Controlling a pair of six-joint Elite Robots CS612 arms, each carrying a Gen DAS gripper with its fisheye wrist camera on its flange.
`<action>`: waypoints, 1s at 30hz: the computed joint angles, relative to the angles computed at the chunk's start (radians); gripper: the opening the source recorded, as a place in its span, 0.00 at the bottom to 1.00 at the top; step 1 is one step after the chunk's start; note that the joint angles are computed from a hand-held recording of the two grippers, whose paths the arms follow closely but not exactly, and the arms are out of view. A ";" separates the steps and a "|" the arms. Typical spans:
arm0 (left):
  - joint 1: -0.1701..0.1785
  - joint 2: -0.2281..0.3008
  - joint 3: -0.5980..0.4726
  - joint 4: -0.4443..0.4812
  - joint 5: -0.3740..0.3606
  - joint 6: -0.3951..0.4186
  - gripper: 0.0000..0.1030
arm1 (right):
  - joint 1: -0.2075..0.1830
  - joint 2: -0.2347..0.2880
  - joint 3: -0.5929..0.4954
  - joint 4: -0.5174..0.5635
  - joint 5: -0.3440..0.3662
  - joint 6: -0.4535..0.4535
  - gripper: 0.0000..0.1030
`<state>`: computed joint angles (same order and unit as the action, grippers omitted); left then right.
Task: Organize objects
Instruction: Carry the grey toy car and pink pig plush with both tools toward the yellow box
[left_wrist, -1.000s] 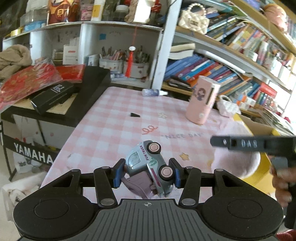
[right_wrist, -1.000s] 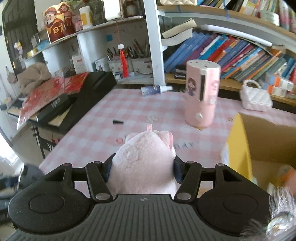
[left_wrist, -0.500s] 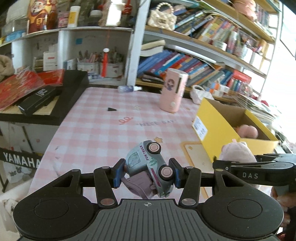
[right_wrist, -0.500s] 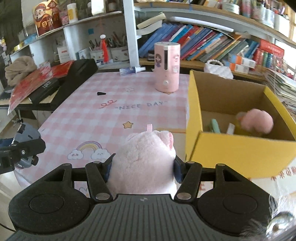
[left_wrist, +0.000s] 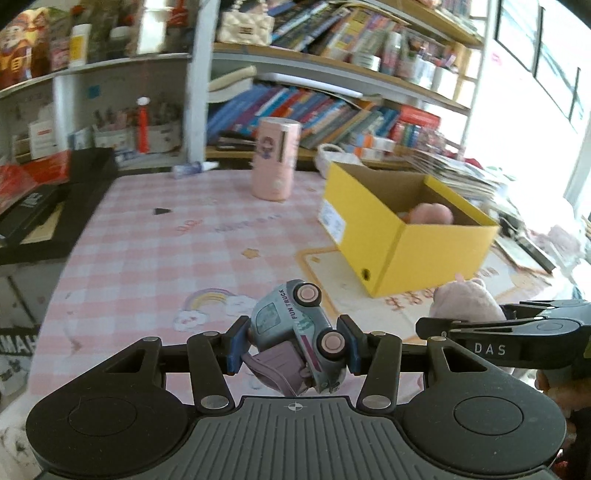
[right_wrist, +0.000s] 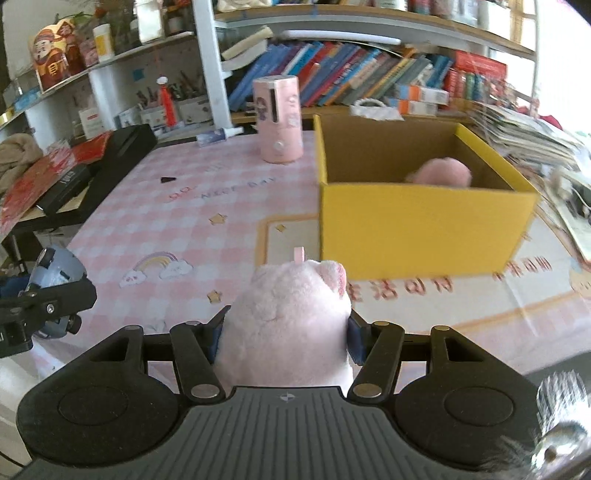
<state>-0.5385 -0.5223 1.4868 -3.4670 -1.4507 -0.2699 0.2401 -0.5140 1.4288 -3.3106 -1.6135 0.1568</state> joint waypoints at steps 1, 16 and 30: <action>-0.002 0.001 -0.002 0.000 -0.012 0.010 0.47 | 0.000 -0.005 0.013 -0.005 -0.012 0.009 0.56; -0.023 0.034 -0.080 0.035 -0.152 0.117 0.47 | -0.021 -0.054 0.130 -0.030 -0.148 0.141 0.56; -0.046 0.081 -0.202 0.092 -0.148 0.146 0.47 | -0.074 -0.057 0.133 -0.016 -0.152 0.167 0.56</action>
